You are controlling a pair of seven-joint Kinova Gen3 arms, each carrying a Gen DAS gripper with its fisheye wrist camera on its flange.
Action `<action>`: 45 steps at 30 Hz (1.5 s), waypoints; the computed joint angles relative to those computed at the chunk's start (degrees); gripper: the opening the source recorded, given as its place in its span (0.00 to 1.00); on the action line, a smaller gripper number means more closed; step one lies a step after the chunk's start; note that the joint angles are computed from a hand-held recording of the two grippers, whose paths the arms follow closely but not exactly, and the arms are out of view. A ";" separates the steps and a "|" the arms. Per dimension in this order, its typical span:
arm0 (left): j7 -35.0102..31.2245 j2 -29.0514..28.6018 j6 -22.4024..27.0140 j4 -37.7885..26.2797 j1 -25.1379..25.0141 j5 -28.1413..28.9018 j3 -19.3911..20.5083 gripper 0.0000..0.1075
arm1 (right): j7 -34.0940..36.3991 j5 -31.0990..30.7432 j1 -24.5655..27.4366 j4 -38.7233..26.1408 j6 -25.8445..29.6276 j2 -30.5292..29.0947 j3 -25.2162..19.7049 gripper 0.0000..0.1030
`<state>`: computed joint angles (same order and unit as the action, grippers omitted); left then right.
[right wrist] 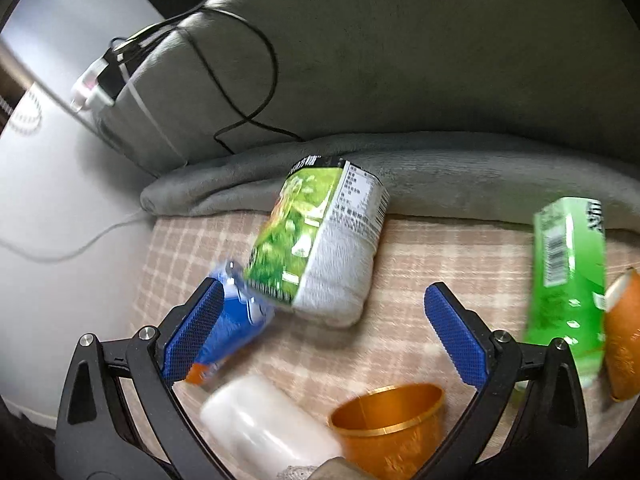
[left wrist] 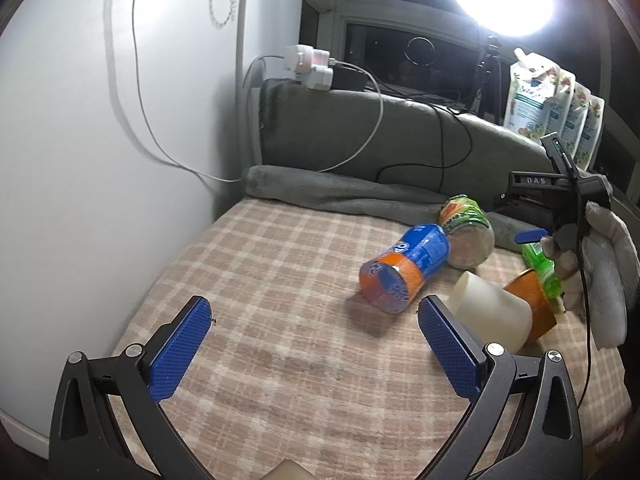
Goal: Flip cup upright
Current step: 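Move the right tool toward the lying green grapefruit tea bottle, then close the right gripper around the green tea bottle's body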
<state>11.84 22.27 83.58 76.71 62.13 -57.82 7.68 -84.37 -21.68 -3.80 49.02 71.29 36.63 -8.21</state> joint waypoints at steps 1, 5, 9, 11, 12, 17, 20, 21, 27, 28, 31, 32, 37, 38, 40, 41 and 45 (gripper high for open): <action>0.17 -0.13 -0.17 0.20 -0.17 0.14 -0.04 0.95 | -1.20 -0.15 -0.25 -1.86 1.11 1.24 0.18 1.00; 0.48 -0.28 -0.46 0.70 -0.68 0.41 -0.05 0.95 | -5.63 -0.68 -0.75 -8.29 4.34 5.56 0.28 1.00; 0.66 -0.41 -0.87 1.13 -1.14 0.63 0.02 0.95 | -9.76 -1.46 -0.85 -14.20 7.56 9.85 -0.38 1.00; 0.75 -0.45 -0.92 1.33 -1.27 0.56 0.02 0.95 | -11.65 -1.84 -1.10 -17.02 9.05 11.88 -0.72 1.00; 0.79 -0.44 -0.77 1.35 -1.25 0.54 0.04 0.95 | -12.04 -1.67 -1.32 -17.15 9.16 12.05 -0.80 1.00; 1.22 -0.55 -0.29 1.60 -1.38 0.54 0.07 0.95 | -13.85 -1.51 -2.59 -22.07 12.16 15.56 -1.35 1.00; 1.53 -0.63 -0.15 1.78 -1.50 0.50 0.13 0.95 | -14.15 -1.45 -3.32 -22.57 12.29 16.33 -1.62 1.00; 1.56 -0.62 -0.14 1.77 -1.58 0.54 0.16 0.95 | -14.57 -1.30 -3.78 -23.63 12.80 17.01 -1.53 0.98; 1.72 -0.53 0.06 1.72 -1.60 0.41 0.24 0.95 | -14.83 -1.44 -3.49 -23.38 13.46 17.49 -1.88 0.86; 1.75 -0.53 0.11 1.72 -1.57 0.38 0.23 0.95 | -14.52 -1.47 -3.34 -22.83 13.17 17.20 -1.93 0.86; 1.84 -0.62 0.19 1.81 -1.48 0.22 0.25 0.95 | -13.52 -1.67 -2.74 -20.60 11.85 15.95 -2.08 0.86; 1.86 -0.60 0.32 1.75 -1.40 0.14 0.28 0.95 | -12.79 -2.00 -2.02 -19.62 11.57 15.29 -2.31 0.85; 2.02 -0.60 0.95 1.60 -0.94 -0.47 0.36 0.95 | -9.34 -3.81 0.22 -14.39 8.22 11.72 -3.07 0.85; 2.04 -0.58 1.14 1.51 -0.80 -0.63 0.38 0.95 | -8.53 -4.30 0.70 -13.51 7.75 11.01 -3.29 0.85; 1.81 -0.44 1.48 1.17 -0.58 -0.91 0.44 0.95 | -6.90 -4.86 1.12 -11.61 6.46 9.54 -3.42 0.85; 1.68 -0.37 1.62 1.01 -0.44 -1.02 0.46 0.95 | -6.28 -5.16 1.33 -10.55 5.91 8.74 -3.46 0.85; 1.72 -0.32 2.42 0.62 0.54 -1.83 0.50 0.95 | -3.36 -7.02 2.84 -6.12 4.20 5.55 -3.90 0.85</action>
